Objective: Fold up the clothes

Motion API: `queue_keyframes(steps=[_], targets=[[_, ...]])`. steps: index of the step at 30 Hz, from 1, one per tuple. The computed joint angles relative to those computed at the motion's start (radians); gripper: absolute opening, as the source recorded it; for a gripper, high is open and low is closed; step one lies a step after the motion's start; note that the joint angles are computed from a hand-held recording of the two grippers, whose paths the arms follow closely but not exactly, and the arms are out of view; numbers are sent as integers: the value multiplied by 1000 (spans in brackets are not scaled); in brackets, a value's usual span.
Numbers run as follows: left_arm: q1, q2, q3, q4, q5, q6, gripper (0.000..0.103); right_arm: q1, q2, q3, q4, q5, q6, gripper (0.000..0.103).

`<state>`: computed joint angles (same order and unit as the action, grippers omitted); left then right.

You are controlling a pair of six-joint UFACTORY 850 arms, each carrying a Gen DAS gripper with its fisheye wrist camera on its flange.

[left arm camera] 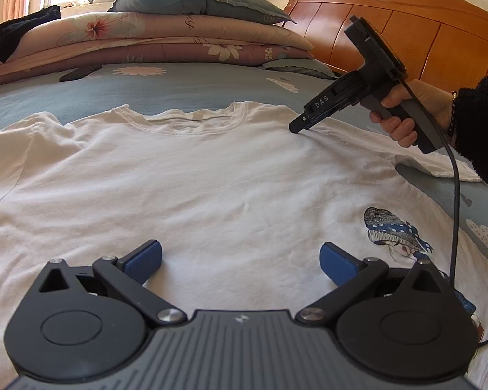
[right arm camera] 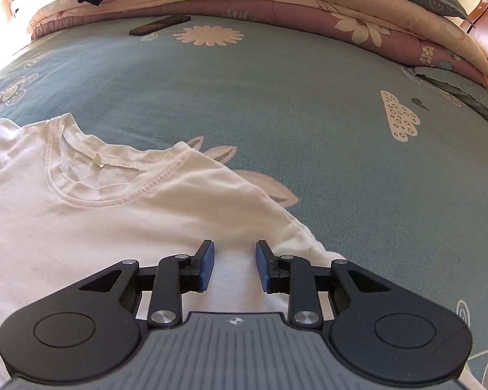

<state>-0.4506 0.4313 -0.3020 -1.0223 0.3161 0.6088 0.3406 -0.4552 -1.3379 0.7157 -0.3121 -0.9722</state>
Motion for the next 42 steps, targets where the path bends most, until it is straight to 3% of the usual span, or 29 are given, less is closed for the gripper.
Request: queue_keyframes(steps=[4, 7, 10, 16, 22, 24, 27, 31, 35, 40, 42], targets=[[-2, 1, 0, -7, 1, 6, 102, 4, -27, -44, -56, 16, 184, 39], [-4, 1, 0, -10, 2, 8, 102, 10, 21, -13, -154, 23, 299, 41], [-7, 1, 0, -20, 4, 17, 102, -10, 96, 37, -88, -23, 267, 47], [-10, -2, -3, -37, 7, 35, 102, -100, 233, 178, 196, -173, 179, 54], [-9, -3, -4, -37, 6, 36, 102, -151, 311, 358, 299, -134, 136, 54], [-10, -4, -4, -39, 7, 38, 102, -177, 338, 410, 400, -133, 65, 54], [-12, -3, -4, -48, 8, 47, 102, -210, 371, 425, 469, -181, 30, 55], [-14, -6, -6, -58, 11, 58, 102, -228, 387, 432, 636, -176, -98, 61], [-10, -3, -4, -48, 7, 48, 102, -217, 358, 441, 580, -114, -32, 61], [-11, -2, -3, -49, 7, 50, 102, -269, 383, 506, 732, -135, -140, 59], [-12, -2, -4, -54, 8, 55, 102, -258, 395, 497, 704, -91, -135, 59]])
